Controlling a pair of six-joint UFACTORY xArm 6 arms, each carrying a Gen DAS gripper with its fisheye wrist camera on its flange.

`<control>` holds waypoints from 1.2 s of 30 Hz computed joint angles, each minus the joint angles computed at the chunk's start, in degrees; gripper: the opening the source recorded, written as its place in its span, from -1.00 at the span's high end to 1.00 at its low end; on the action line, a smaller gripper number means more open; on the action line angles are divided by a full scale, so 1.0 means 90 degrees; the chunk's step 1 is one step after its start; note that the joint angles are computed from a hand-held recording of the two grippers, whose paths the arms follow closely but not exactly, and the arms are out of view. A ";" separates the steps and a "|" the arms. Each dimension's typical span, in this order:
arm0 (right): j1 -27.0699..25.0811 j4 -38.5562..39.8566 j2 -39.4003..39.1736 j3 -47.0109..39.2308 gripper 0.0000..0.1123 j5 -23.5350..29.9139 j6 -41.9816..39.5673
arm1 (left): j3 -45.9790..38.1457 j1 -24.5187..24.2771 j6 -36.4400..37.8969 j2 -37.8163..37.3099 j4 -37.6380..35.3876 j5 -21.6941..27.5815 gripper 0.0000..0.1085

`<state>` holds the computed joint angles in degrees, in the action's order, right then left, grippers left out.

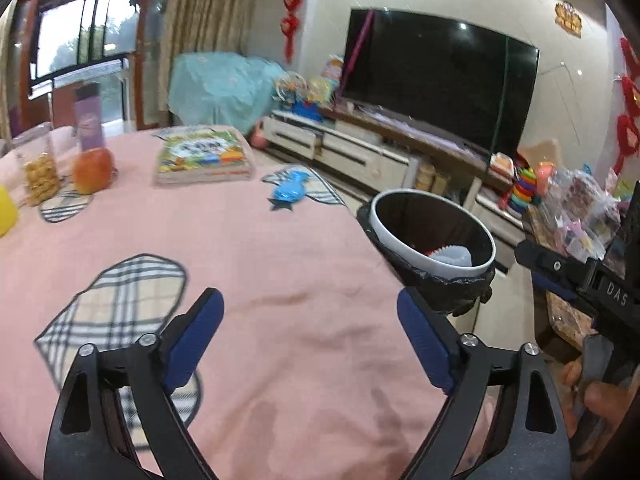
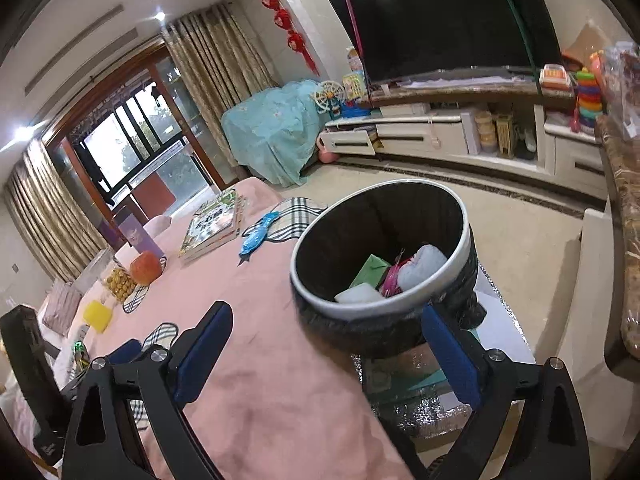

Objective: Collect trash

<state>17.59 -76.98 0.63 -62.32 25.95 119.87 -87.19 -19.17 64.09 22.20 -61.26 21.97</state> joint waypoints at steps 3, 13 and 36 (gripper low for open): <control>0.0371 -0.0227 -0.0041 0.0023 -0.76 0.0522 0.0251 | 0.0426 0.0005 0.0774 -0.0343 -0.0678 -0.0300 -0.76; 0.1789 -0.1005 -0.0048 -0.0434 -0.83 0.3181 -0.0158 | 0.0654 0.0118 0.4192 -0.0912 -0.4385 -0.1148 -0.90; 0.2285 -0.1215 0.0628 -0.0797 -0.83 0.3791 -0.0230 | 0.0724 0.0255 0.7652 -0.1063 -0.7471 -0.1514 -0.90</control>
<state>38.15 -87.92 6.29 -69.49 60.07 117.80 -80.67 -16.88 132.96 12.63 -128.50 8.35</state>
